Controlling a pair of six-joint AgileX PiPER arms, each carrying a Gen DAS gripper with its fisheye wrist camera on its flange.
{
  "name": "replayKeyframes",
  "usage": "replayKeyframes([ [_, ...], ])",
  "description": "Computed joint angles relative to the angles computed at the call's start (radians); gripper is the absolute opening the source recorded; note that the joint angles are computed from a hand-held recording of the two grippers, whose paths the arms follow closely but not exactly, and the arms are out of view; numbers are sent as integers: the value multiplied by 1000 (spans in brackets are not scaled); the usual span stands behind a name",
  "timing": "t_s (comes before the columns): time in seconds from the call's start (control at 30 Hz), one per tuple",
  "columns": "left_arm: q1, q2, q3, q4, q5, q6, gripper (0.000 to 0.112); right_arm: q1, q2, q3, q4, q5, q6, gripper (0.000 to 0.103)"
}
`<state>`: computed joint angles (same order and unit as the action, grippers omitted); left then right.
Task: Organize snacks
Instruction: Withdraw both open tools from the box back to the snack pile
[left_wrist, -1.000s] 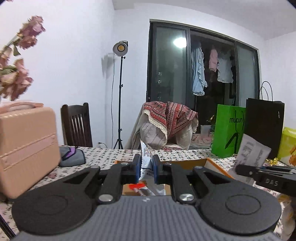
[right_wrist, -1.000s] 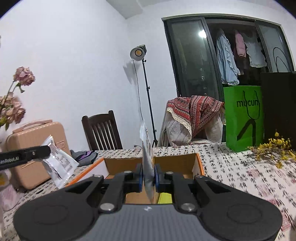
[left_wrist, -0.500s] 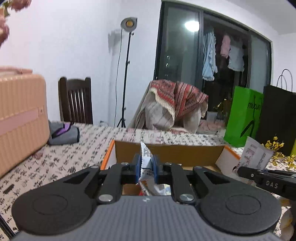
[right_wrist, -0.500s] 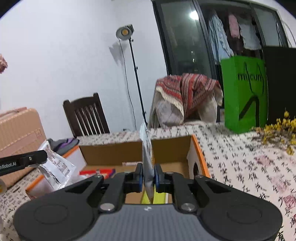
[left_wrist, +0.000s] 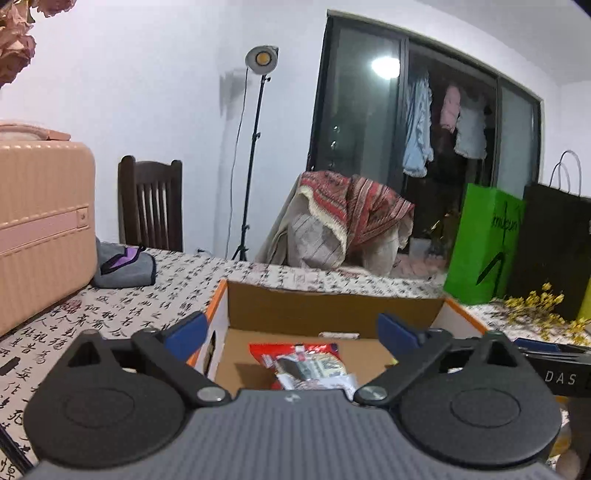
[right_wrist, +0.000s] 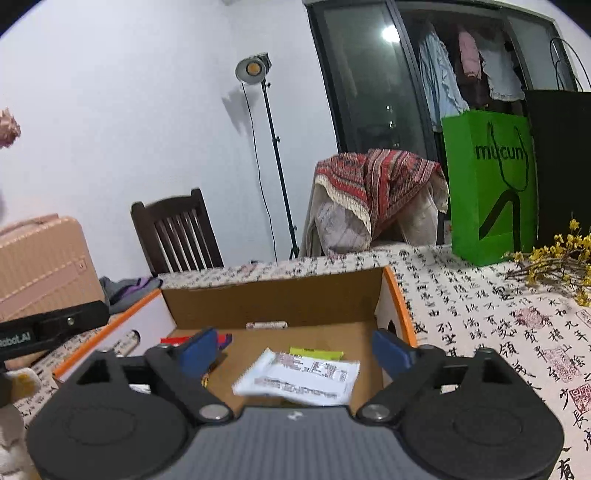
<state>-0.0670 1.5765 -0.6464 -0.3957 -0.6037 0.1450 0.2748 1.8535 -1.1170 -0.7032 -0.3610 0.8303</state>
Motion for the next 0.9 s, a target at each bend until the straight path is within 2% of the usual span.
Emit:
replayKeyframes([
  [0.07,-9,-5,6,-19,-8,12,103,-1,-11,9,19,-2,-14,103],
  [0.3,-20,-16,5,-64,0,38,103,6,-66,42,111,38,-85,103],
  [0.5,-21,-25,9,-78,0,32,103,2,-100,57,76,67,-41,103],
  [0.63,-31,-21,9,-117,-7,56,103,0,-104,44,-29,101,68,103],
  [0.73,-25,-23,4,-122,8,48,103,-13,-99,30,-197,100,246,103],
  [0.9,-24,-26,3,-129,19,58,103,-10,-96,24,-241,116,294,103],
])
